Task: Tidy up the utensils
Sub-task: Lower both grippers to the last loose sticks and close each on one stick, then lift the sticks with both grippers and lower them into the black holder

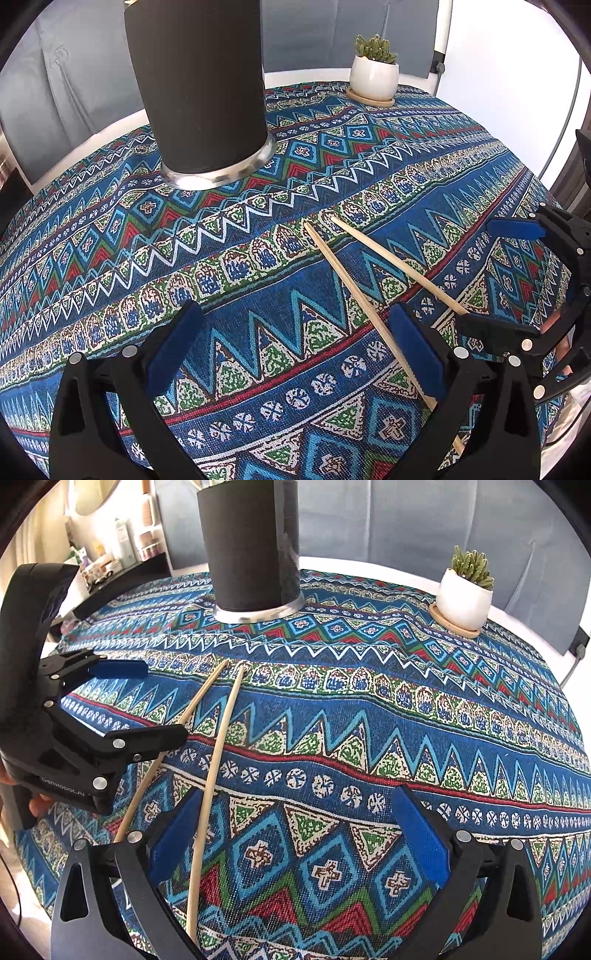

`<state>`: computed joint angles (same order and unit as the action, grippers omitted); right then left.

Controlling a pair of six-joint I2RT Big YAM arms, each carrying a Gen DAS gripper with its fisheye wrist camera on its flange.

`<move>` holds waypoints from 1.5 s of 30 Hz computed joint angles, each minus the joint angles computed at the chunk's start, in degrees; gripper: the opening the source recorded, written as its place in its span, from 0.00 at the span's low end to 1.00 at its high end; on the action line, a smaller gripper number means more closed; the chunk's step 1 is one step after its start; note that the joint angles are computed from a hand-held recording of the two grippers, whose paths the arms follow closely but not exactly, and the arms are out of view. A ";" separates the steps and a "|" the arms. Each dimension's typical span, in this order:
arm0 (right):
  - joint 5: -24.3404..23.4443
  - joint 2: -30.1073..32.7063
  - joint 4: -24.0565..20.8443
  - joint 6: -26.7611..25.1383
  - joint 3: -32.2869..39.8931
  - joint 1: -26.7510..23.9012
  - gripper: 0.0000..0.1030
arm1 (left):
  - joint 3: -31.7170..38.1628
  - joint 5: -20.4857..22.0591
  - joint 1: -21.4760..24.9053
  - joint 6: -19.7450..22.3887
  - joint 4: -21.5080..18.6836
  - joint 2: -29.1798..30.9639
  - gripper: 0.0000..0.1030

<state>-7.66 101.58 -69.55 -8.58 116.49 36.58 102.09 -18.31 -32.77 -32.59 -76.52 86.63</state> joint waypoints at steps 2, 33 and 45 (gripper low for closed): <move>0.02 0.01 0.01 0.01 0.03 -0.01 0.94 | 0.06 -0.05 -0.01 -0.06 -0.04 0.04 0.96; -17.26 -8.52 3.81 -1.50 -9.27 -3.13 0.04 | -6.02 -1.79 0.22 -1.53 -0.31 -7.72 0.05; -19.65 -6.38 3.71 -0.57 0.42 -2.99 0.04 | 4.53 -7.60 1.67 3.50 -5.88 -5.11 0.05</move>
